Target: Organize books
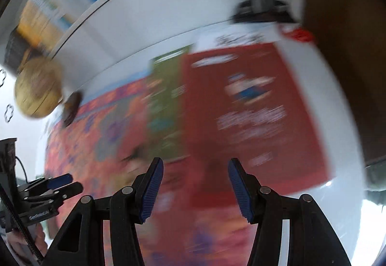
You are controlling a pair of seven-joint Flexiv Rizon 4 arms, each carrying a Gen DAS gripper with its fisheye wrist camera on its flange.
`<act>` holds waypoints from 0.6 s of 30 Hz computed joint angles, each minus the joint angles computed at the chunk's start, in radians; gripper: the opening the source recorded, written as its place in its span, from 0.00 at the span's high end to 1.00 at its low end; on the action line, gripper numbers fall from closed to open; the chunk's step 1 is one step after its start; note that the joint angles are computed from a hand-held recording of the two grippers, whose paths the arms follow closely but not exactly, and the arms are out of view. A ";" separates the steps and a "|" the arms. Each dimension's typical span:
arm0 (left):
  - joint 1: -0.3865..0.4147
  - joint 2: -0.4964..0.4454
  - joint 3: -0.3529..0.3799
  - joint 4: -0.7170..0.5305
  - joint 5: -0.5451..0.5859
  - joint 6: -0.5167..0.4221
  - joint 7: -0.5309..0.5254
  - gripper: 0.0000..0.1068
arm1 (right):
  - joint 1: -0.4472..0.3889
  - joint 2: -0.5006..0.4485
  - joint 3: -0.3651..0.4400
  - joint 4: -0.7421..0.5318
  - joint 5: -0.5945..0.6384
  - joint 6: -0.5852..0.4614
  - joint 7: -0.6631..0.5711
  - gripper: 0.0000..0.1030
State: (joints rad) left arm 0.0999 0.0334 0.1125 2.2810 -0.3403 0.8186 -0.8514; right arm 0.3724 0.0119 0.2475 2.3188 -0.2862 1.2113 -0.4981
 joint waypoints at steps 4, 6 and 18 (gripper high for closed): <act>-0.069 -0.060 -0.071 -0.023 -0.072 0.047 -0.023 0.52 | -0.067 0.012 -0.049 0.035 -0.072 -0.025 -0.031 0.47; -0.105 -0.089 -0.100 -0.032 -0.120 0.075 -0.013 0.52 | -0.113 0.014 -0.075 0.062 -0.169 -0.020 -0.002 0.47; -0.184 -0.177 -0.149 -0.028 -0.137 0.237 -0.061 0.47 | -0.113 -0.095 -0.104 0.063 -0.031 0.192 -0.107 0.39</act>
State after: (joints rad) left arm -0.0842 -0.1436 -0.0362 2.2529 -0.4772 1.0556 -0.9128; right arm 0.2599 -0.0828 0.1440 2.3822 -0.3175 1.4029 -0.6051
